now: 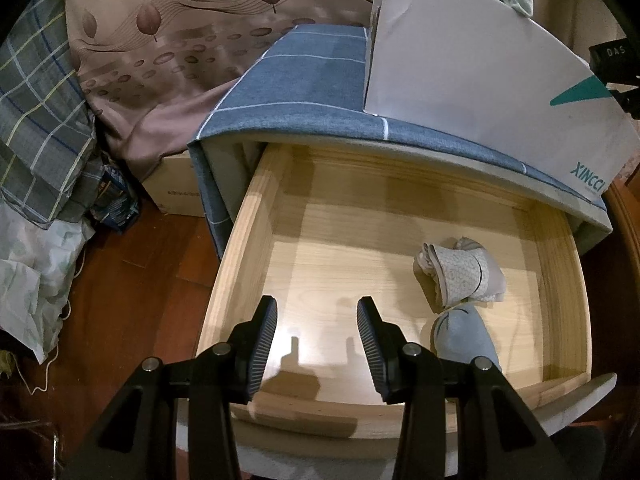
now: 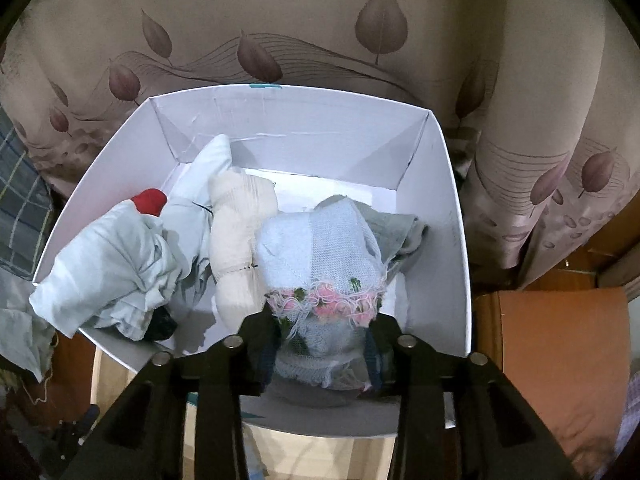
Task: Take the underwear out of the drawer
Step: 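Lower the pink-lace floral garment into the box and open the right gripper, then move the right gripper back over the drawer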
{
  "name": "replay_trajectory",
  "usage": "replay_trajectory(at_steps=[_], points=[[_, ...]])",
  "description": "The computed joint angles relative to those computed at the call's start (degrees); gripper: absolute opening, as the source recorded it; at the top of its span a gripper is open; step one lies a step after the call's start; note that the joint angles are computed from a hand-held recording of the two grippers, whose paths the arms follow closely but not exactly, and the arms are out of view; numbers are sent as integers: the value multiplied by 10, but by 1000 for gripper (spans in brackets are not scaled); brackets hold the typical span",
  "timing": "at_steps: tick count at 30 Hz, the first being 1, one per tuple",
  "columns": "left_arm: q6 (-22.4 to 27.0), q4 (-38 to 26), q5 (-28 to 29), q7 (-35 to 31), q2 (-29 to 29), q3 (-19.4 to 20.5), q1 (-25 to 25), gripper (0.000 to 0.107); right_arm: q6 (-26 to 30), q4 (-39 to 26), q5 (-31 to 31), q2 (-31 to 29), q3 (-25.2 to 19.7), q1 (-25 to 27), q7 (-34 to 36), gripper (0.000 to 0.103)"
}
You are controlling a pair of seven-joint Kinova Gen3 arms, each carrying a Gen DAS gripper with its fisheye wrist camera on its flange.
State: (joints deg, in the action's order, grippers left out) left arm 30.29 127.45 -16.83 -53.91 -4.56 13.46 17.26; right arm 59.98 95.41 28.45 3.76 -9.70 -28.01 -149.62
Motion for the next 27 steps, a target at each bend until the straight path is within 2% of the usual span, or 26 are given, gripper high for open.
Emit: replay_trajectory(at_steps=[3,7,14,21,27], points=[[0,-1,0,-1,1,-1,1,42,-4,5,-2,-3,0,1,-4,54],[1,-1,-3,3,2,0,1,42,-6,11,-1,-10,-3,2,-7,58],[1,-1,-7,6,3,0,2,42,-8,27,9,-42,-21,-2,-24,63],[3,-1,-15,17,6,2,5,42,1,35,9,-79,-53,-4,-27,63],[5,-1,-14,15,5,0,6,42,-13,58,-12,-112,-82,-4,-27,64]])
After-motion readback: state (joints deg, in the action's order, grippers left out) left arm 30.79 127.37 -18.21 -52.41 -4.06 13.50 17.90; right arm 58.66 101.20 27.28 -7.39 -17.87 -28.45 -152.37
